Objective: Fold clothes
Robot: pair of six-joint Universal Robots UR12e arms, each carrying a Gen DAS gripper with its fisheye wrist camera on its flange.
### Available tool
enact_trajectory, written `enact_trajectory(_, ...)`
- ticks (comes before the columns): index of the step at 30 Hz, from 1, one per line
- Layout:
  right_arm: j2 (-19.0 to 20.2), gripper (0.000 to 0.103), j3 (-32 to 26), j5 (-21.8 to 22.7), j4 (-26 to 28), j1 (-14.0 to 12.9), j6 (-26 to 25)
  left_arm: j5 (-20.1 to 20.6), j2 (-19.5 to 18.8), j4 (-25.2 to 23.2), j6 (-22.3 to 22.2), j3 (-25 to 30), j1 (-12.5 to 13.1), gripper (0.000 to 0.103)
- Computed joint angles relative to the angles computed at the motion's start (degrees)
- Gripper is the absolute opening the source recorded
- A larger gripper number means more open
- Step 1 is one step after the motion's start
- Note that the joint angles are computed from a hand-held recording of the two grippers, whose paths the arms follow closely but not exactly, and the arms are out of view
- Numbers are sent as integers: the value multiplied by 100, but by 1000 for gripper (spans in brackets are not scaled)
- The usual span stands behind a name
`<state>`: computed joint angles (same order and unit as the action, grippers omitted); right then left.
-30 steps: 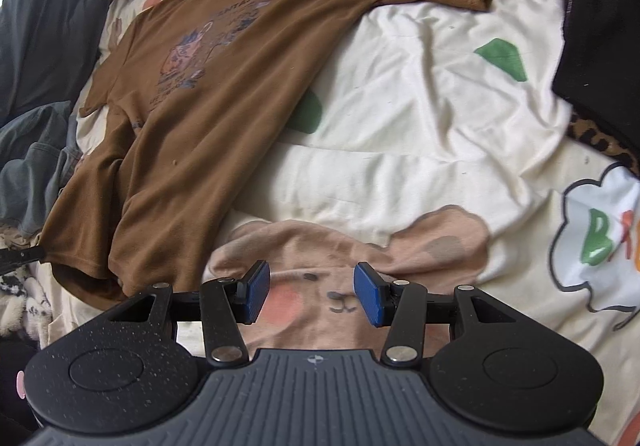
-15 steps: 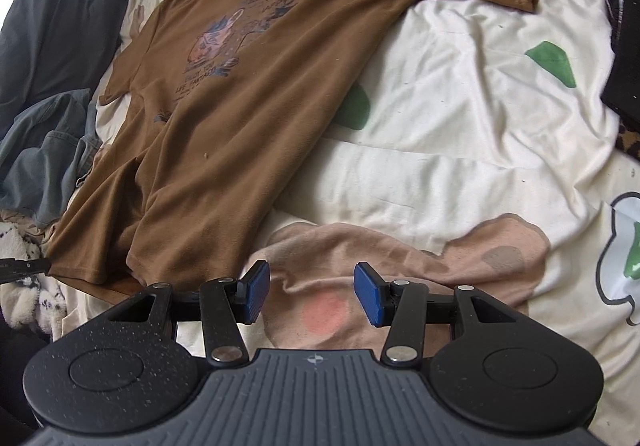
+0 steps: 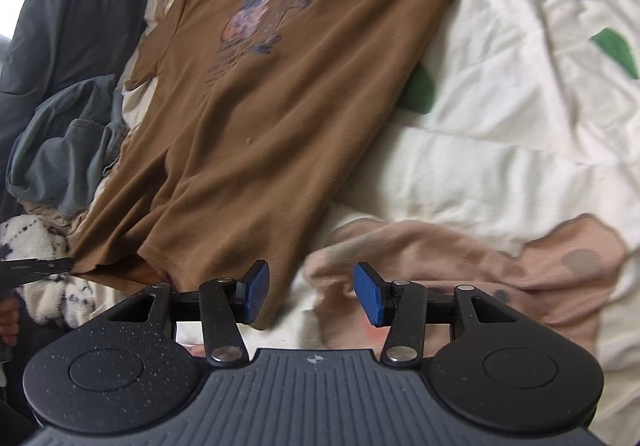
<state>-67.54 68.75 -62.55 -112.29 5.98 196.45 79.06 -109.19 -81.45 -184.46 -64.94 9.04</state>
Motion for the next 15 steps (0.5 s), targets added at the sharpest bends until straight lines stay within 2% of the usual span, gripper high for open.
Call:
enact_trajectory(3,83,54,-50,64,78,35,63,46,-36,-37,10,-26,-14,5)
enact_trajectory(9,161,52,72,298,-286,66,474,42,-47,-45,-5,-105,-16,5)
enact_trajectory(11,189,28,95,370,-388,68,599,41,-42,-37,-24,-123,-18,5)
enact_trajectory(13,196,16,115,455,-448,57,668,42,-39,-27,-35,-127,-23,5)
enact_trajectory(14,181,2,146,492,-528,51,670,42,-37,-21,-42,-128,-26,5)
enact_trajectory(15,164,0,182,528,-618,45,670,45,-37,-16,-48,-127,-29,5)
